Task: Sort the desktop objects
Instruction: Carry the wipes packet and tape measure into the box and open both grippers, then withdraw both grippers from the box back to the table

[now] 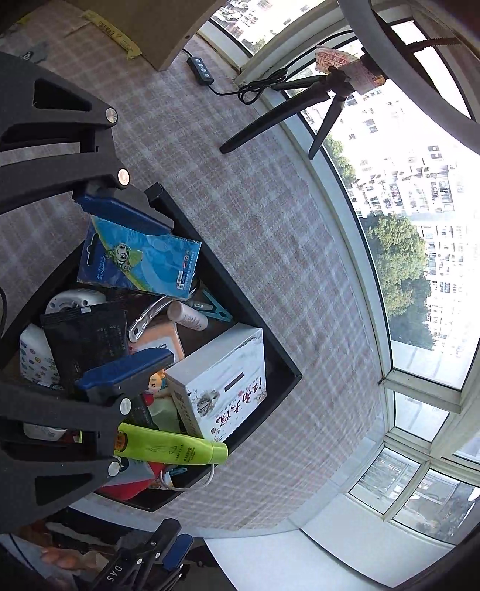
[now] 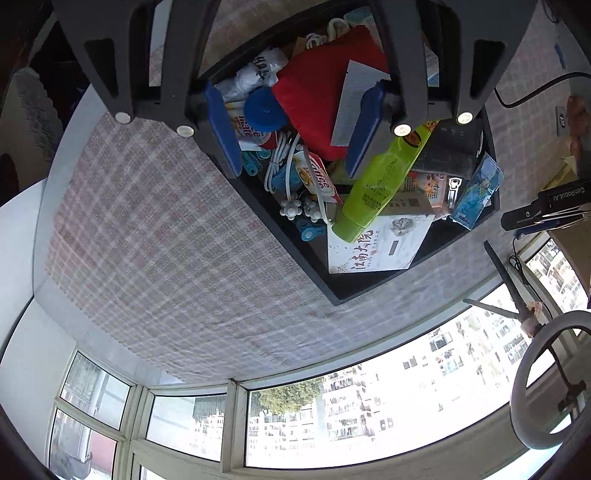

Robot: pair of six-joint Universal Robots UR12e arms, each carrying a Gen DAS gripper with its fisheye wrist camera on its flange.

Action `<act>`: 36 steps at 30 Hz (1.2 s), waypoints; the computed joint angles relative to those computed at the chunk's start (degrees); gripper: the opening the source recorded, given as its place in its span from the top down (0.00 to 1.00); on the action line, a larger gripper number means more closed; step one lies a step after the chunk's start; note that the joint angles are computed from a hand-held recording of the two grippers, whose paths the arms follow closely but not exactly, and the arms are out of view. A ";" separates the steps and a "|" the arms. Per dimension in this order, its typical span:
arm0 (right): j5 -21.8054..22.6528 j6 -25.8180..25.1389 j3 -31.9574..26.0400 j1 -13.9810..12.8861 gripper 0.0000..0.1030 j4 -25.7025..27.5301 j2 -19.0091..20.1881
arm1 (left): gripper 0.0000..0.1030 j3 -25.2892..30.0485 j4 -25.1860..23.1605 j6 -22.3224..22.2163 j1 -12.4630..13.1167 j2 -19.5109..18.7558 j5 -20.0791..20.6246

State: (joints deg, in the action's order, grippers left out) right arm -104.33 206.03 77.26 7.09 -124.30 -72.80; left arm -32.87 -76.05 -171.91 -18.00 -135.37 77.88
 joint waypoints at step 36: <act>23.27 -33.54 -49.26 16.02 0.35 15.71 33.09 | 0.30 -46.75 14.87 -27.03 22.35 26.90 16.49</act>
